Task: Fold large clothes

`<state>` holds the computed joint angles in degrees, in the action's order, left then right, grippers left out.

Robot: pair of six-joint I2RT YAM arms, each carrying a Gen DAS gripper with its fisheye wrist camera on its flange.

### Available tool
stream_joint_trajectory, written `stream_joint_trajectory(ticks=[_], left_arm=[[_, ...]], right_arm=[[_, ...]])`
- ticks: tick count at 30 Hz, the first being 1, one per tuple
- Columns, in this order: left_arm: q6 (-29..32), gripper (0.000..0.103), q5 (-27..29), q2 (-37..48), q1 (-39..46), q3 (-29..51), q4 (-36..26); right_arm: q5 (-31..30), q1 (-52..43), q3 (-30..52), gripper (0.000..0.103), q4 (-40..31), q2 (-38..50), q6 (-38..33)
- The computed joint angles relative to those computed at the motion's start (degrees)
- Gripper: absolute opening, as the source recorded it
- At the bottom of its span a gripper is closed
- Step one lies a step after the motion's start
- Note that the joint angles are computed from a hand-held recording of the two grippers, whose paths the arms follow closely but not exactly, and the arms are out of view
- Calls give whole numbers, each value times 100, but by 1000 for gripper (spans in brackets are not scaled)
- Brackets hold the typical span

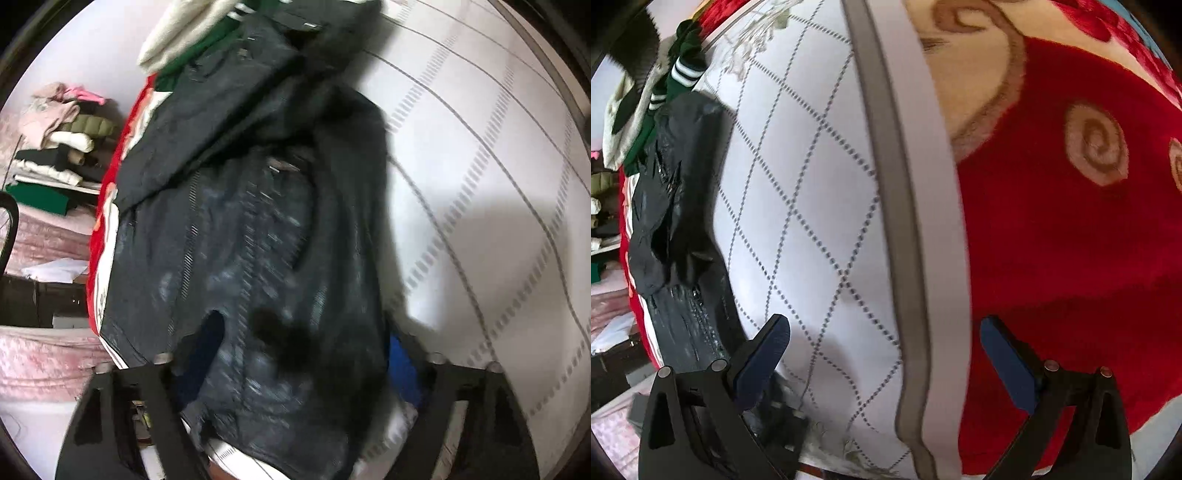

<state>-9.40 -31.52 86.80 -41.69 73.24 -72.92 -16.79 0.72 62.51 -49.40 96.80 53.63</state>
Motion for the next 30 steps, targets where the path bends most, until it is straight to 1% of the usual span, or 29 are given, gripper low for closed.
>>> stream_joint_trajectory(ticks=[1, 2, 3, 5, 7, 9, 10, 12, 14, 16, 17, 18, 19, 20, 21, 22, 23, 24, 26, 27, 28, 30], left_arm=[[104, 33, 102, -4, 120, 8, 61], [246, 16, 228, -10, 261, 11, 131], [363, 9, 326, -52, 331, 19, 179], [535, 5, 525, -166, 471, 84, 199], [664, 3, 637, -363, 600, 239, 132], [737, 3, 801, -468, 788, 498, -27], [782, 3, 886, -499, 887, 649, -102], [879, 3, 1058, -538, 1089, 904, -211], [1018, 3, 1213, -518, 1282, 1195, -345], [1172, 3, 1458, -477, 1565, 1434, -413], [1284, 3, 1556, -445, 1691, 1509, -424], [1437, 3, 1653, -415, 1853, 1538, -379], [1533, 3, 1779, -399, 1985, 1586, -374], [1658, 3, 1896, -380, 2106, 1626, -375], [1789, 3, 1997, -353, 2238, 1675, -385], [1912, 3, 2191, -311, 2415, 1782, -431], [1990, 3, 2304, -268, 2532, 1877, -477], [2085, 3, 2450, -216, 2673, 2010, -552], [2356, 3, 2894, -15, 3148, 2457, -819], [2454, 3, 3023, 86, 3305, 2663, -941], [2633, 3, 3246, 236, 3580, 2972, -1138], [2996, 3, 3738, 664, 4185, 3763, -1669]], right_arm=[[-7, -58, -32, 103, 20, -4, -56], [-24, -95, -28, 103, 55, 44, -101], [-77, -130, 8, 103, 128, 138, -134], [-275, -212, 68, 103, 393, 306, -174], [-526, -211, 123, 103, 919, 454, -152], [-883, -169, 174, 103, 1693, 623, -69], [-1175, -156, 175, 103, 2194, 745, 41], [-1711, -134, 107, 103, 3228, 976, 445], [-2142, -94, 161, 103, 4347, 1387, 1042], [-2303, 5, 453, 103, 5008, 1874, 1462], [-2290, 69, 661, 103, 5124, 2115, 1608], [-2237, 214, 910, 103, 5535, 2504, 1973], [-2263, 232, 980, 100, 6033, 2717, 2335], [-2165, 251, 1045, 77, 6293, 2829, 2586], [-2031, 281, 1192, 53, 6340, 2916, 2734], [-1882, 320, 1589, 37, 5736, 2998, 2627], [-1768, 337, 1727, 34, 5439, 2945, 2586], [-1625, 393, 2049, 32, 5092, 2982, 2565], [-1331, 539, 2692, 29, 4159, 2960, 2315], [-1222, 604, 3001, 28, 3811, 2988, 2252], [-1097, 695, 3422, 27, 3364, 3029, 2187], [-859, 874, 4610, 27, 2321, 3337, 2012]])
